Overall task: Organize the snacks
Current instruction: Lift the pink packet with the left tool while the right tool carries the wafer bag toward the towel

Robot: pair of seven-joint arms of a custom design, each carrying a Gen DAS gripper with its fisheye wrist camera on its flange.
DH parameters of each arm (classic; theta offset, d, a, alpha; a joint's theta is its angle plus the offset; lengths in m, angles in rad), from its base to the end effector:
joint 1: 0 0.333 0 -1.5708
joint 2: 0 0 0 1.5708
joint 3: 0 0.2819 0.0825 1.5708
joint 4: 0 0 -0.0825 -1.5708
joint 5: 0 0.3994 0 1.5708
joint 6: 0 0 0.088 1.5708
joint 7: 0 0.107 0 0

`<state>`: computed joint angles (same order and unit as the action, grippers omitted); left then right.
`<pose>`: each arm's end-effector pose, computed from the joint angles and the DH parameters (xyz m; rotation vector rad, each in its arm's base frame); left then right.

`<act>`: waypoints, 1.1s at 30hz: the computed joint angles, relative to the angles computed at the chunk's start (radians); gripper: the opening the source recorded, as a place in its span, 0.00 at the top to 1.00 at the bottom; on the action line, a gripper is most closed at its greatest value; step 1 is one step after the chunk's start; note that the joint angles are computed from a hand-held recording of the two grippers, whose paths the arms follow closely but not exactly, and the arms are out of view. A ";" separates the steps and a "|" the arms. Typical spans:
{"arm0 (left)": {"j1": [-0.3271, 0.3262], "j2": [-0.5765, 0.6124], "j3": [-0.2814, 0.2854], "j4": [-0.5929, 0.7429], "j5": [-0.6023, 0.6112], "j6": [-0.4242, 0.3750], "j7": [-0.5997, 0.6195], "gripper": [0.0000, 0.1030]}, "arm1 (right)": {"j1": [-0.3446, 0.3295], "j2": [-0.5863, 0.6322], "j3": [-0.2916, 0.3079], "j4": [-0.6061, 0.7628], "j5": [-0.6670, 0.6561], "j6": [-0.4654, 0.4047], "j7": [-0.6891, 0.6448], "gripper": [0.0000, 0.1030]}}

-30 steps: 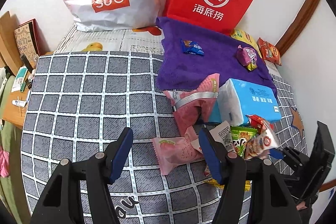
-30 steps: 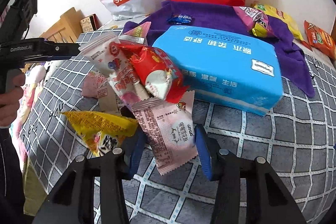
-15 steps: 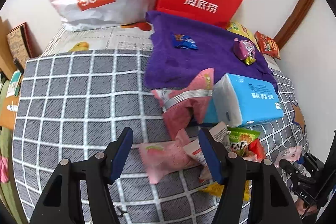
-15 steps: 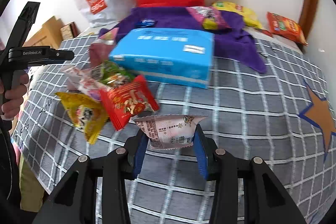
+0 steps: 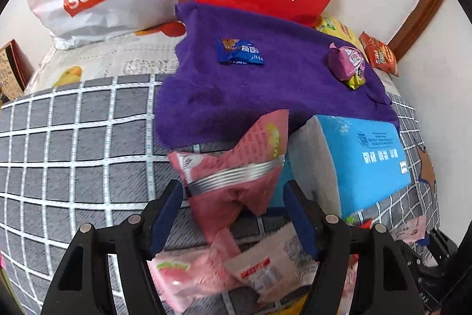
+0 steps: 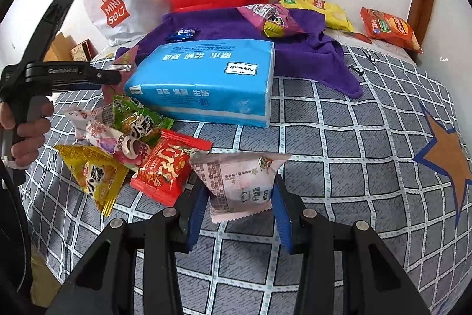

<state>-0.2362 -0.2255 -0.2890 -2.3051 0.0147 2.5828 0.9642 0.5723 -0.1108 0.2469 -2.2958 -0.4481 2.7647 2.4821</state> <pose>0.4620 -0.2722 0.4473 -2.1001 1.9743 -0.6848 0.3645 0.4189 0.4124 -2.0321 1.5227 -0.3410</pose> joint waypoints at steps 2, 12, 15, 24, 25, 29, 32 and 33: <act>0.003 0.022 -0.001 0.013 0.004 0.004 -0.009 0.34 | -0.001 0.004 -0.001 0.005 0.002 -0.001 0.000 0.60; -0.002 0.020 0.007 -0.004 0.003 0.070 -0.014 0.56 | -0.005 -0.002 0.000 0.010 -0.002 -0.024 0.031 0.62; 0.001 -0.007 0.002 -0.021 0.004 0.077 -0.017 0.56 | -0.002 -0.010 0.003 0.014 -0.002 -0.046 0.037 0.64; 0.007 -0.123 -0.016 -0.075 -0.017 0.057 -0.026 0.56 | -0.003 -0.070 0.022 -0.002 -0.040 -0.064 0.089 0.64; 0.006 -0.139 -0.019 -0.080 -0.018 0.053 -0.027 0.56 | -0.003 -0.077 0.024 -0.004 -0.044 -0.064 0.093 0.64; 0.003 -0.194 -0.030 -0.101 -0.028 0.046 -0.032 0.56 | -0.005 -0.110 0.037 -0.008 -0.066 -0.070 0.115 0.64; 0.002 -0.225 -0.042 -0.110 -0.029 0.039 -0.039 0.56 | -0.007 -0.141 0.050 -0.015 -0.086 -0.075 0.137 0.64; 0.001 -0.236 -0.045 -0.114 -0.030 0.038 -0.041 0.56 | -0.007 -0.154 0.054 -0.019 -0.091 -0.076 0.143 0.64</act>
